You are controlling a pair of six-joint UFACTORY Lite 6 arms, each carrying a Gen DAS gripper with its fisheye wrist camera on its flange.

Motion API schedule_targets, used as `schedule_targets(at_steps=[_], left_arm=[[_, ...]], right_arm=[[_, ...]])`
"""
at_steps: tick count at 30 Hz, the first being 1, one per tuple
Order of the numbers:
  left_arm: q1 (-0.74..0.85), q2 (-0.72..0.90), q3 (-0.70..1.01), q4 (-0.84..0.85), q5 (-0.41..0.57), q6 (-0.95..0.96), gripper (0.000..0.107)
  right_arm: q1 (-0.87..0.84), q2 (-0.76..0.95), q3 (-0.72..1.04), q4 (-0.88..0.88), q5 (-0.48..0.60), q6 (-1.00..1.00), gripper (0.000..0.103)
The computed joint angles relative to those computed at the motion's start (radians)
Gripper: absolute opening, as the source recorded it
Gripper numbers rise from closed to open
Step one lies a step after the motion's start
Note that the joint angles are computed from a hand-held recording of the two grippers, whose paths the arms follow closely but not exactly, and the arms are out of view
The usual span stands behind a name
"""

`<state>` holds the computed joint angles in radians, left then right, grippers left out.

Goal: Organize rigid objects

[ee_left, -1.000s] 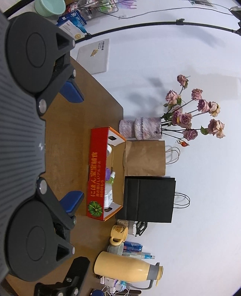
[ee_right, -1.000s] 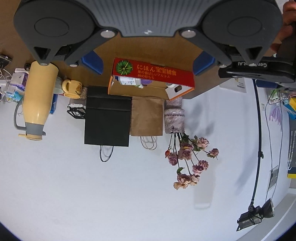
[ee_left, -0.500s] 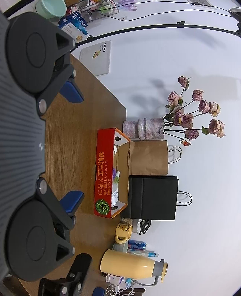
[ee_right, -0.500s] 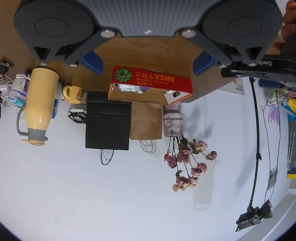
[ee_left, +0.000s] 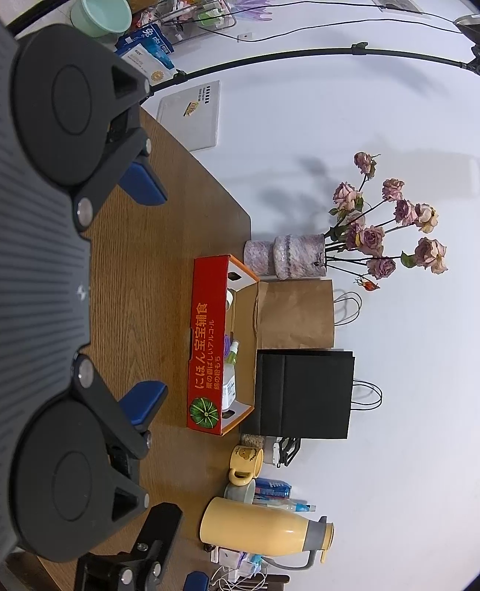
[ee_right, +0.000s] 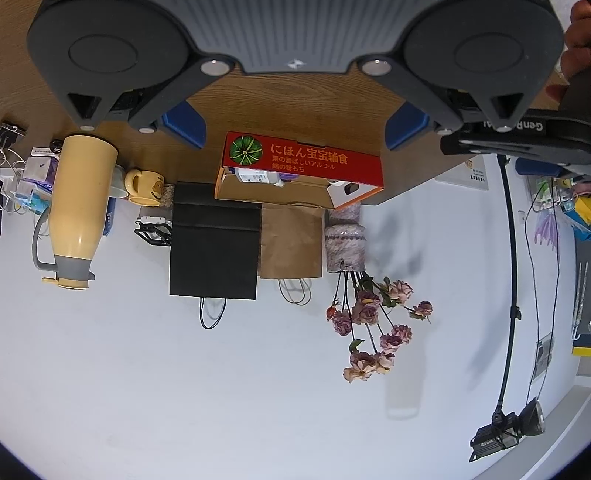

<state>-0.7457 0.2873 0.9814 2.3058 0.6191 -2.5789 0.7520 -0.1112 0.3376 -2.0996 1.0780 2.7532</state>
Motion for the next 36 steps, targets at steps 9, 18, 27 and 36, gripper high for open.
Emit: schedule_targets(at_steps=[9, 18, 27, 36], left_arm=[[0.002, -0.005, -0.002, -0.001, -0.002, 0.003, 0.103], [0.001, -0.004, -0.002, -0.001, -0.001, 0.004, 0.103], [-0.001, -0.011, -0.004, -0.003, 0.003, 0.009, 0.103], [-0.015, -0.022, -0.016, -0.026, 0.032, 0.031, 0.103]], right_arm=[[0.000, -0.003, 0.001, 0.002, -0.003, -0.003, 0.103], [-0.002, -0.006, -0.001, 0.001, -0.005, -0.004, 0.103], [-0.003, -0.005, 0.000, 0.001, -0.006, -0.004, 0.103], [-0.007, 0.014, -0.009, -0.013, 0.003, 0.023, 0.103]])
